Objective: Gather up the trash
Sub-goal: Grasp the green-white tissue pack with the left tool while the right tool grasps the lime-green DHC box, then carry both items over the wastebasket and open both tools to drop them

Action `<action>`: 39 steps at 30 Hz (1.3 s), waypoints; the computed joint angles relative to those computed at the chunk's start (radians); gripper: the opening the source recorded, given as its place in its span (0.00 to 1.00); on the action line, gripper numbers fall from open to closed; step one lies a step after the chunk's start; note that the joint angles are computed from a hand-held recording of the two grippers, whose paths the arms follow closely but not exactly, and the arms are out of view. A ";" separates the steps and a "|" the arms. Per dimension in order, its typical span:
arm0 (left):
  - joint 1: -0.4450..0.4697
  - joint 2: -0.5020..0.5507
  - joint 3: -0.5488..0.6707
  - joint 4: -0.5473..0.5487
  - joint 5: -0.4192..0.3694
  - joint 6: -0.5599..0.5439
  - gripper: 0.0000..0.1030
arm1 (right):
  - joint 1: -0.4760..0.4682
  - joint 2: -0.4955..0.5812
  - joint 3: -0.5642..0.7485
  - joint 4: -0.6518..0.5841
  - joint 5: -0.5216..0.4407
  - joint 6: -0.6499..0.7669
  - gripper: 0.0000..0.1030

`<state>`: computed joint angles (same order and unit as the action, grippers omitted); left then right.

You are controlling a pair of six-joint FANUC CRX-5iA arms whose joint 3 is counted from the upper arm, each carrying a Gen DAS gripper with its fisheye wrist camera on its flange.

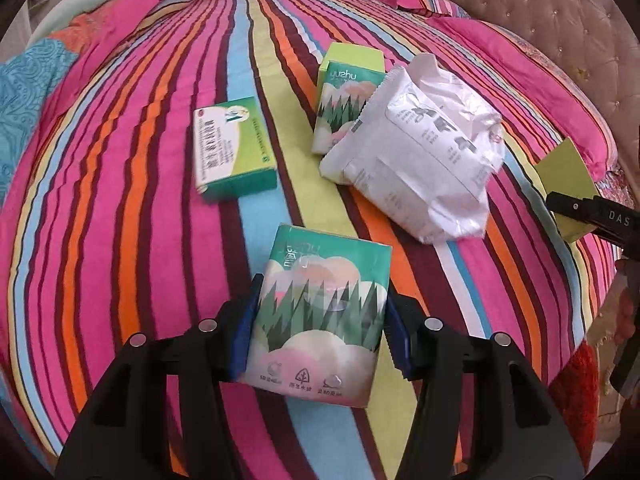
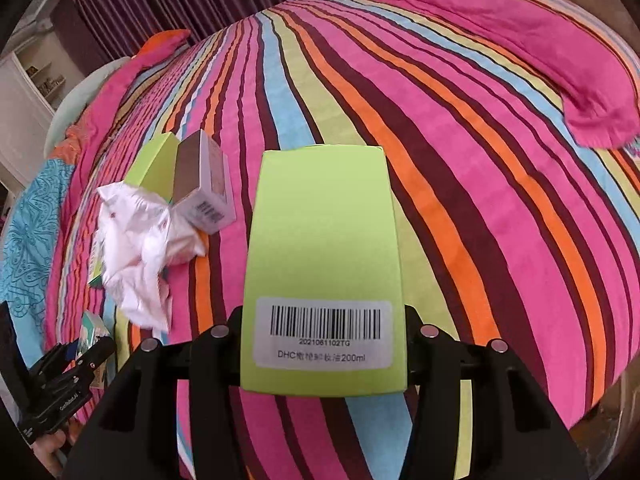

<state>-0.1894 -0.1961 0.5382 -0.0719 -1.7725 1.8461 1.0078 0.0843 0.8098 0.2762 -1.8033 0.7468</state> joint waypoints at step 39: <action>-0.468 -0.292 -0.332 0.021 -0.102 0.548 0.52 | 0.492 -0.364 -0.335 -0.112 -0.085 -0.350 0.45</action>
<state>-0.6576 -0.4882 0.2063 -0.0510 -1.8746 2.3944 1.4995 -0.2801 0.4751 0.1637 -1.8885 0.3964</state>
